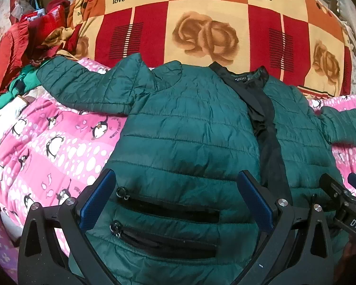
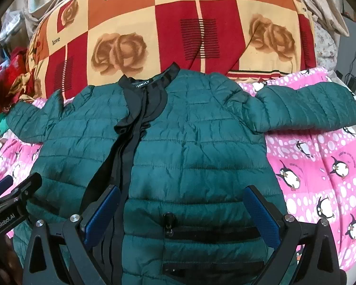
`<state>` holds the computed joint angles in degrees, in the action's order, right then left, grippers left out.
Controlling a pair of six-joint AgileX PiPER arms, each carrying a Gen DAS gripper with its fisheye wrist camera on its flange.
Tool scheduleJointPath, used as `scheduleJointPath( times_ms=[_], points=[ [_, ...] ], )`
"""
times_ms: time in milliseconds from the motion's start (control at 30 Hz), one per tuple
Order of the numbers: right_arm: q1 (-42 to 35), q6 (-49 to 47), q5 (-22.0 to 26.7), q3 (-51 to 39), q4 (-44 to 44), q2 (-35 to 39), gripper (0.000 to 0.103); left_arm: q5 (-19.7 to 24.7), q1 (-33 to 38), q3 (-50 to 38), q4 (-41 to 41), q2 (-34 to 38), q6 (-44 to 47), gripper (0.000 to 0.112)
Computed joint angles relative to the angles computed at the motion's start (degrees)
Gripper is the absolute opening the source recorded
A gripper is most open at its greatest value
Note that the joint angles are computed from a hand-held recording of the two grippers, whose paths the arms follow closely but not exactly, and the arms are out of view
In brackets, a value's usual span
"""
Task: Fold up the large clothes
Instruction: 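Move both tools forward over the green puffer jacket's front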
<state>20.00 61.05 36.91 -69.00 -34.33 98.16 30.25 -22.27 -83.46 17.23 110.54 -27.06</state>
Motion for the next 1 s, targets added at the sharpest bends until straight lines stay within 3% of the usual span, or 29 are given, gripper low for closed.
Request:
scheduleJointPath(
  times_ms=[1000],
  points=[
    [-2.4,-4.7,0.9,-8.5,1.2,6.9,0.103,3.7,1.5,-12.5,-3.3,8.1,4.9,0.102]
  ],
)
